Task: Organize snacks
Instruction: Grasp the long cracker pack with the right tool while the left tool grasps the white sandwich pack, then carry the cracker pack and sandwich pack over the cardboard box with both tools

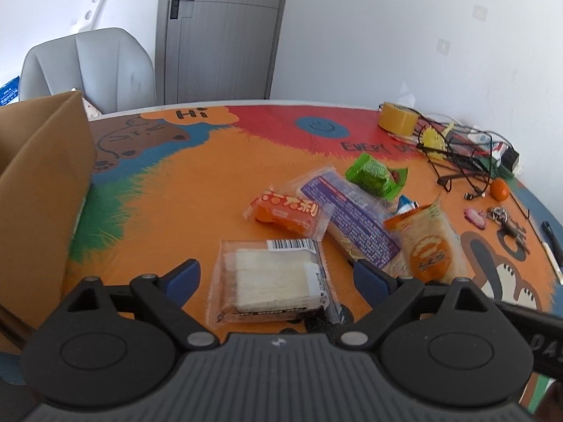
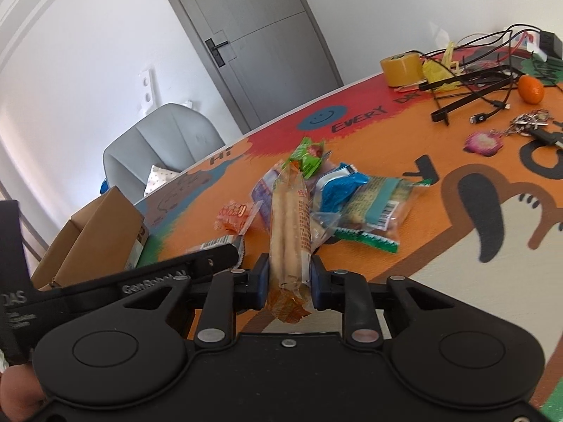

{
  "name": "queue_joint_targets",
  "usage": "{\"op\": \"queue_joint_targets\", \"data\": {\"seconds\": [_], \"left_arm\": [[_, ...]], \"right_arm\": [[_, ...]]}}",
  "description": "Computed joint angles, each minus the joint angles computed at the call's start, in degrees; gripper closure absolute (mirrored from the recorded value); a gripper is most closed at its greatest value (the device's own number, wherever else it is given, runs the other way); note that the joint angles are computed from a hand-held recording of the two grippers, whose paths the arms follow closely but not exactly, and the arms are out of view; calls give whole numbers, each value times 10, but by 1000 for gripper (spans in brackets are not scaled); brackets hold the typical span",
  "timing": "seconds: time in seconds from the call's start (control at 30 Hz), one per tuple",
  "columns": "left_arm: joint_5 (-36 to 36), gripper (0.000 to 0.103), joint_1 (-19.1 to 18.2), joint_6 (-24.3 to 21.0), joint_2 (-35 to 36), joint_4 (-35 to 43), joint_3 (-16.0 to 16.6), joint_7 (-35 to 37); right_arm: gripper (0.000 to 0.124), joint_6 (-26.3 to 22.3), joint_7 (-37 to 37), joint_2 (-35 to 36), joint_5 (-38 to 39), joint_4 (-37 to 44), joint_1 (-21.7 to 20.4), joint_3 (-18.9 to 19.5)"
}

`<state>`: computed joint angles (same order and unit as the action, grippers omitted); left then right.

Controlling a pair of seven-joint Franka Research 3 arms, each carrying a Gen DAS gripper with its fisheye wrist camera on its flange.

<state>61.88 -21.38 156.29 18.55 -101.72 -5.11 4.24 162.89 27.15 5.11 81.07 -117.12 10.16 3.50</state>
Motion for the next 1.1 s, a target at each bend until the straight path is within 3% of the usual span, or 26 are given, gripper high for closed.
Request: {"op": "queue_joint_targets", "data": {"seconds": [0.17,0.2,0.23,0.33,0.4,1.1], "left_arm": [[-33,11,-1,-32,14,13,-7,40],[-38,16,-1,-32,15,13,-7,44],[-24,29,-5,-24,11,7,-1,27],[8,46,-6,1,-6,-13,7,-15],[4,50,-1,1,-15,-21,2,-15],[117,52,44,4,-127,-112,-40,-124]], "right_arm": [[100,9,-1,-2,3,-4,1,0],[100,9,0,-2,3,-4,1,0],[100,10,-1,-3,3,-6,2,1],[100,12,-6,-5,11,-6,4,2],[100,15,-10,-4,18,-5,6,3],[100,29,-98,-38,112,-16,33,3]]}}
